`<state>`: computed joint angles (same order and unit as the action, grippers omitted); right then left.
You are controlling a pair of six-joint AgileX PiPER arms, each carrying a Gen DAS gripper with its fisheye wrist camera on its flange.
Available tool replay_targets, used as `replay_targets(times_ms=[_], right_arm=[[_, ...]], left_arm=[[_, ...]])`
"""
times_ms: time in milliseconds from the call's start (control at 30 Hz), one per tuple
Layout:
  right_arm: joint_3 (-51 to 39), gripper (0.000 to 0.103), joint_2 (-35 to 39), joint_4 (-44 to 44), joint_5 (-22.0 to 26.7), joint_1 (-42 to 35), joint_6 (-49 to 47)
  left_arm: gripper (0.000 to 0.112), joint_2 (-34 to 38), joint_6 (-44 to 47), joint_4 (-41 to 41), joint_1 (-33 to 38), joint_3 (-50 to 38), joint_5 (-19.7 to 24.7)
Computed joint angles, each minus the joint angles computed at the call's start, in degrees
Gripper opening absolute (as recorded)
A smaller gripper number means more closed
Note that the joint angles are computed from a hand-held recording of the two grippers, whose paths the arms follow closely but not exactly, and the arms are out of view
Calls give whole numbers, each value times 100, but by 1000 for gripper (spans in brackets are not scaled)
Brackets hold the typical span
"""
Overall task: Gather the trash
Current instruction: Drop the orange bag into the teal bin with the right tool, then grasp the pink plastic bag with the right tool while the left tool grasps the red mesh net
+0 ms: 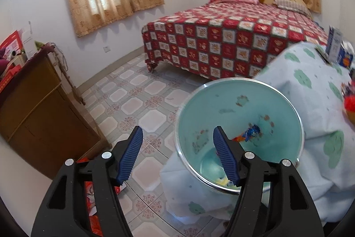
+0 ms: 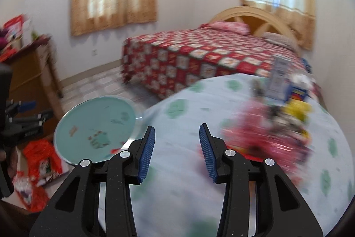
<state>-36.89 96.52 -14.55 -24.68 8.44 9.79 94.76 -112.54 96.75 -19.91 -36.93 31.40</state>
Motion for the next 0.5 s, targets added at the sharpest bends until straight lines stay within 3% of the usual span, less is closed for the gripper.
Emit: replay_targets(times_ms=[100,267,400,467,500], right_arm=[[397,46,-298,-55,-259,-724,73],[389,49,-168,-1101,-389,-1845,1100],[314,61,-14,-1395,-581,-1948,1304],[227,60,78,-1243,-521,-1800,1150],[142,50,157,-1271,-440,-1731,1177]], left_arm=[[66,152,25,-71,-276,-24,25],[69,309,39,-153,-721,-39,147],[69,339,116,-248,-847,-56,167],[69,323,132,-256,-844,-49,153],[69,327,130,-265,-845,-55,151]])
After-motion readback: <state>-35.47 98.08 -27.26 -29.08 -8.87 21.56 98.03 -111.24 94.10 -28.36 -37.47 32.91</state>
